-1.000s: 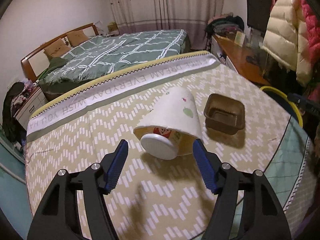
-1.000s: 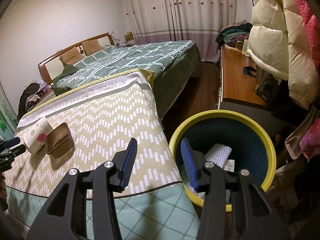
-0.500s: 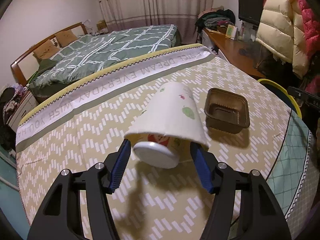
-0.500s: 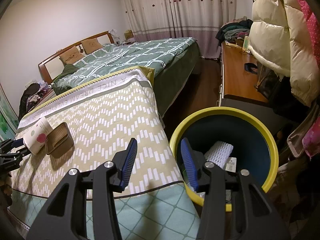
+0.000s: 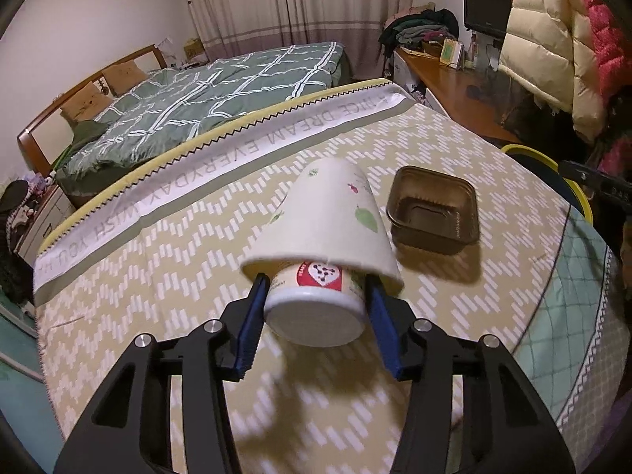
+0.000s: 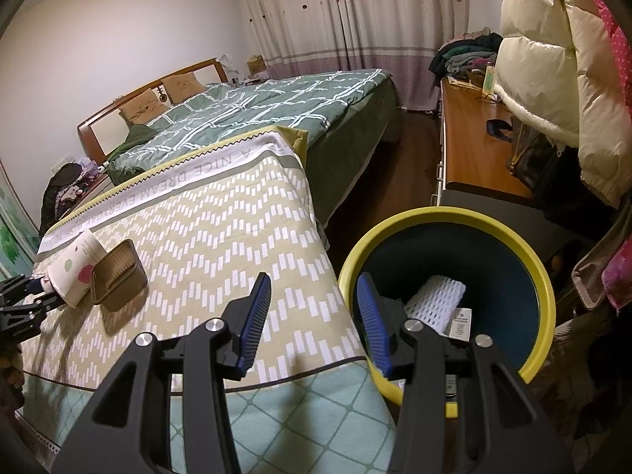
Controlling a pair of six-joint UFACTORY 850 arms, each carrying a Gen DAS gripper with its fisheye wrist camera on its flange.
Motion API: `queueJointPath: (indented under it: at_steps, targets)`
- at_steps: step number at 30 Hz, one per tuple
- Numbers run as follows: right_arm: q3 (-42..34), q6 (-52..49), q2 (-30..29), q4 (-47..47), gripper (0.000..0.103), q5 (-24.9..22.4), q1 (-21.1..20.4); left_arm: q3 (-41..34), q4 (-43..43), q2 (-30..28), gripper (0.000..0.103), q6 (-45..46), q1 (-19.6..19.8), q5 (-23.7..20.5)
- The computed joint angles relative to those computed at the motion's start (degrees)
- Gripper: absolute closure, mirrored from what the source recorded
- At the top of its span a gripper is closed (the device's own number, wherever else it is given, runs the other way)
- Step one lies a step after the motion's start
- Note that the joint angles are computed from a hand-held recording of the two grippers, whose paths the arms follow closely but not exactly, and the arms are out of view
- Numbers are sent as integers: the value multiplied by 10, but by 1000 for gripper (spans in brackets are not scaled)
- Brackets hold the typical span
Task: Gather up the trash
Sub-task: 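Grasp the lidded white paper cup by its base with the left tool, then lift the white cup and carry it over the bin with the left tool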
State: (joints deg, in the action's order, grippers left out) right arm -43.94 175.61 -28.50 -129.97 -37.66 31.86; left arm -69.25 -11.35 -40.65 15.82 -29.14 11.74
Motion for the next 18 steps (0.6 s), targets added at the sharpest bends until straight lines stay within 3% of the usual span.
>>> queueJointPath:
  at_steps: [12,18]
  targets:
    - [6,16,3,-11,59,-10,2,142,-70,125,55,25,-12,50]
    - [6,19,5,-15,59,-9,2,177,-93,166,55,37,-23,63]
